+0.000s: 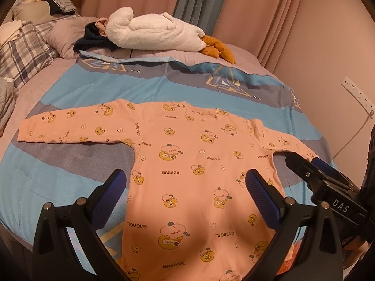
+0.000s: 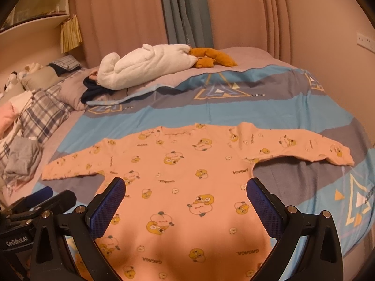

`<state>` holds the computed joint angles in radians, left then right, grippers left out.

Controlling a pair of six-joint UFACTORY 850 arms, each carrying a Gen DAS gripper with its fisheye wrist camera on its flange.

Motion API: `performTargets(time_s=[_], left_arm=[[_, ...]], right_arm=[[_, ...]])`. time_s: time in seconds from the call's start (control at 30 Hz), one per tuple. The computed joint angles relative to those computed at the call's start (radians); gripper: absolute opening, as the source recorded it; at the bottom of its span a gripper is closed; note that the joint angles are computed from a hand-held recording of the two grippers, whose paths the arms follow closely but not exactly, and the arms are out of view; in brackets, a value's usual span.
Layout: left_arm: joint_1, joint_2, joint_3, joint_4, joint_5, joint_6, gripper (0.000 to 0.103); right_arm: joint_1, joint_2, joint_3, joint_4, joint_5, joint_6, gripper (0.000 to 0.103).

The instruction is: Fold small clothes

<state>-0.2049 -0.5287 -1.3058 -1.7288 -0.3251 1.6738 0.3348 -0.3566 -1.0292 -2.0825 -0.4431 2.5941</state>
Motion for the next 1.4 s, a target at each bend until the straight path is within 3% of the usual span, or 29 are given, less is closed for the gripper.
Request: performTargets(time_s=[0.33, 0.93, 1.2, 1.4], left_arm=[[0.008, 0.011, 0.013, -0.052, -0.034, 0.048, 0.101], [0.017, -0.003, 0.002, -0.012, -0.058, 0.006, 0.101], [0.015, -0.053, -0.119, 0.283, -0.099, -0.275, 0.099], [0.021, -0.07, -0.194, 0.438, -0.135, -0.416, 0.099]], right_arm=[[-0.002, 0.007, 0.006, -0.009, 0.009, 0.008, 0.102], [-0.004, -0.001, -0.005, -0.026, 0.019, 0.024, 0.102], [-0.007, 0.001, -0.04, 0.076, 0.023, -0.078, 0.102], [-0.027, 0.015, -0.065, 0.043, 0.074, -0.069, 0.102]])
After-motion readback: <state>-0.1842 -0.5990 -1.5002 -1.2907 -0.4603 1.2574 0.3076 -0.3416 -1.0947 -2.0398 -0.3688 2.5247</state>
